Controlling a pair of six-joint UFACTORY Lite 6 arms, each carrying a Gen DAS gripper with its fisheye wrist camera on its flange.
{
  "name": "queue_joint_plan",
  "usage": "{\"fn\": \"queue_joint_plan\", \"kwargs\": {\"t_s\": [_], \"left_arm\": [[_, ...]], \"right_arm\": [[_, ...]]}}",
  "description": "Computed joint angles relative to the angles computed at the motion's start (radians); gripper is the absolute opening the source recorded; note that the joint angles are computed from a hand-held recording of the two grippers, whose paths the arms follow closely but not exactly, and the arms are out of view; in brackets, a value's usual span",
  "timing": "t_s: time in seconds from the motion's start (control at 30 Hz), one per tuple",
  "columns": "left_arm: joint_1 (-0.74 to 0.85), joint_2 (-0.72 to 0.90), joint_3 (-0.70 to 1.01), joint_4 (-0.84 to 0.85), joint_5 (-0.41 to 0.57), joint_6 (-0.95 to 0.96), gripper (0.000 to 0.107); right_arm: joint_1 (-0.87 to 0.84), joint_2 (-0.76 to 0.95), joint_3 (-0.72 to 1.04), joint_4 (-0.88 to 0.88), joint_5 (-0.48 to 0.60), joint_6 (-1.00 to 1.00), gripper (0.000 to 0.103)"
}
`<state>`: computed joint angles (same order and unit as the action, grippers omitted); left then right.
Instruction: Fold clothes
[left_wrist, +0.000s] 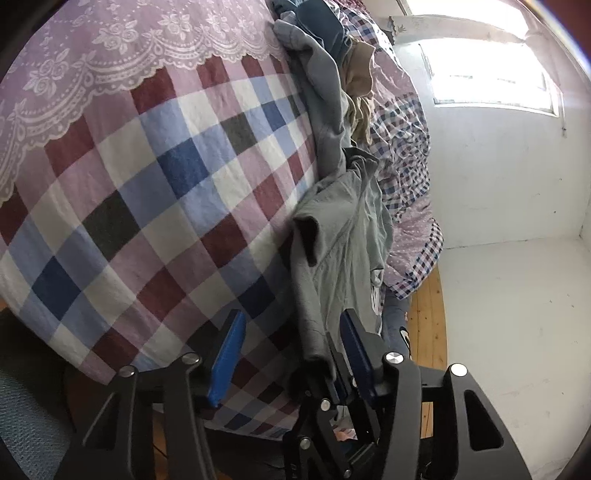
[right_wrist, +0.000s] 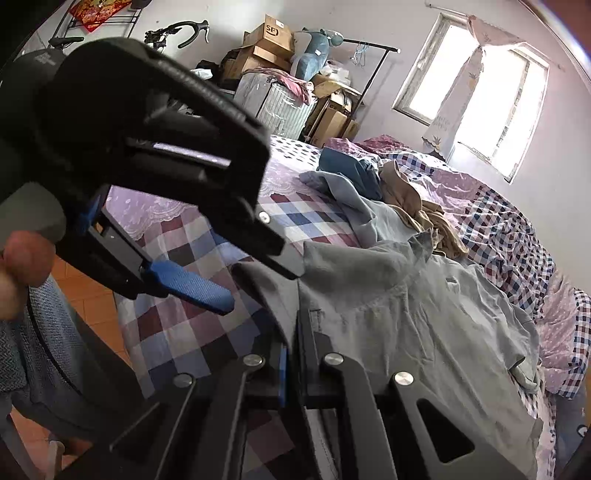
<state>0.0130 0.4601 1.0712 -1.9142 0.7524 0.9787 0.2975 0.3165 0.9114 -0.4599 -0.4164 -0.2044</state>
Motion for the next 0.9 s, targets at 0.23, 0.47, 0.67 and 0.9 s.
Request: {"fn": "queue_joint_plan", "kwargs": {"t_s": [0.23, 0.47, 0.67, 0.9], "left_arm": [[-0.006, -0.001, -0.009, 0.008, -0.016, -0.005, 0.017], [0.014, -0.051, -0.077, -0.032, 0.0, 0.063, 0.003], [0.016, -0.063, -0.08, -0.048, 0.016, 0.085, 0.003], [0.035, -0.074, -0.099, -0.073, 0.068, 0.115, 0.002]], "right_arm": [[0.004, 0.01, 0.007, 0.019, 0.004, -0.024, 0.003], [0.028, 0.014, -0.018, 0.206, -0.035, -0.209, 0.01], [0.044, 0.019, -0.03, 0.363, -0.085, -0.346, 0.048], [0.055, 0.056, 0.003, 0.409, -0.077, -0.385, 0.048]]}}
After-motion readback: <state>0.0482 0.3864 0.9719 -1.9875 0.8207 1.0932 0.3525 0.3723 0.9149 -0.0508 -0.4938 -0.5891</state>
